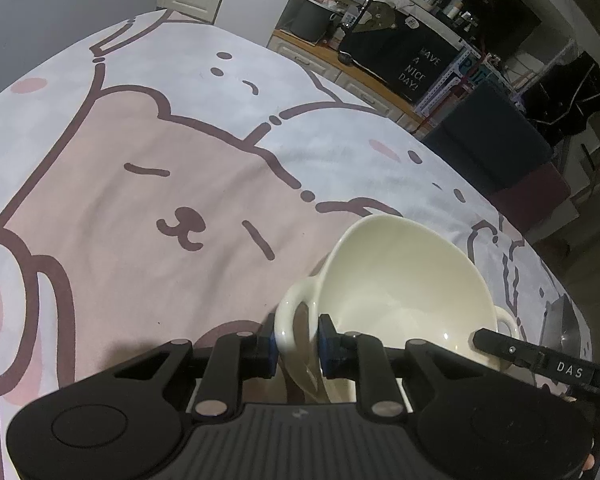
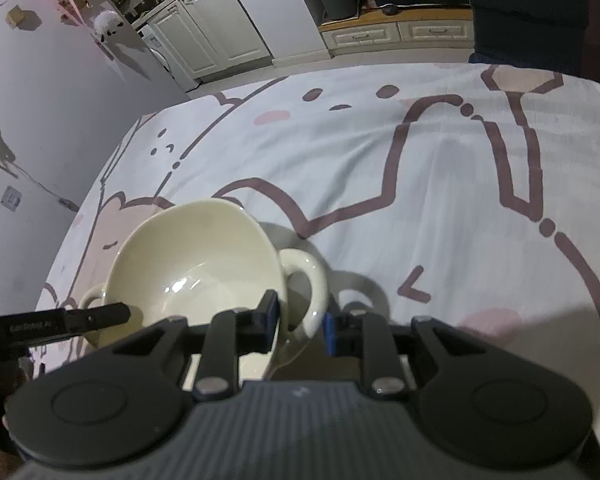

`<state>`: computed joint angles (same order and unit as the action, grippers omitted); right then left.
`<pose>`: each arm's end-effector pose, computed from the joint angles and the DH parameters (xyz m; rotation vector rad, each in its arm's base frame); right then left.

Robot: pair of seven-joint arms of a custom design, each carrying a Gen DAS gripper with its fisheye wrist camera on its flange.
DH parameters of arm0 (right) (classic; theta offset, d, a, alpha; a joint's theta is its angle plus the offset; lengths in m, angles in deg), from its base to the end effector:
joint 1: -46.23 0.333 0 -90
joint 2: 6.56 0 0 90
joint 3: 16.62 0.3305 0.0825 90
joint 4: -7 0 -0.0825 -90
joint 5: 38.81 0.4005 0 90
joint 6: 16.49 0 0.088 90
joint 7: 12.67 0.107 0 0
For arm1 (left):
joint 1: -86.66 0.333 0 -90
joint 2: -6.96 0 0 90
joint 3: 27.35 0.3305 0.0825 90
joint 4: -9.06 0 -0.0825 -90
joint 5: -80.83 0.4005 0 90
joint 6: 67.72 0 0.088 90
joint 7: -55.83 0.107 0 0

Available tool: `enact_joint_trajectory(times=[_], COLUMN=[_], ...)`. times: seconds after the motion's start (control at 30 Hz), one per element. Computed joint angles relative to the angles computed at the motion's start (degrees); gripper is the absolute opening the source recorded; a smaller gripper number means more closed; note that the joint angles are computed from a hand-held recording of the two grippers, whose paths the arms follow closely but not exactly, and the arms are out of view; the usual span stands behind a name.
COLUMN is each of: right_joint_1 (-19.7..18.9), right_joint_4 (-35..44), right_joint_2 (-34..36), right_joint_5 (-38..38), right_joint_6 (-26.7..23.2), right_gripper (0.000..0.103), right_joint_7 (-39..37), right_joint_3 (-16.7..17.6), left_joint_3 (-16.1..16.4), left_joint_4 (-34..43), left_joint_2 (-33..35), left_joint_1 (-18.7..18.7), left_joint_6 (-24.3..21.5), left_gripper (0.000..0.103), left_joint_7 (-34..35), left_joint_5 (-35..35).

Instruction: Organize plates and bowls

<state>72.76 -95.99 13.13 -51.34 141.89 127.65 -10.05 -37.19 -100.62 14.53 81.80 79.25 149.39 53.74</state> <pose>0.5893 0.3849 0.4349 -1.6494 1.9025 -0.1849 0.6293 -0.1532 0.4900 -2.1128 2.0705 -0.9614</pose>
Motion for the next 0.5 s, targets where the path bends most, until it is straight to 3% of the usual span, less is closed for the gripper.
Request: enact_joint_trajectory(times=[0.5], right_joint_1=[3.68], right_joint_4=[4.64], right_joint_2=[1.86], right_joint_5=[-8.45], right_joint_6=[-6.85], right_gripper=[0.032], right_joint_7=[4.41], right_joint_3=[-2.35], left_joint_3=[0.29], left_joint_4=[-0.4], left_joint_2=[-0.22], left_joint_1=[-1.46], left_joint_6=[1.76], left_gripper=[0.025], left_joint_7=[-1.7], left_joint_5=[8.57])
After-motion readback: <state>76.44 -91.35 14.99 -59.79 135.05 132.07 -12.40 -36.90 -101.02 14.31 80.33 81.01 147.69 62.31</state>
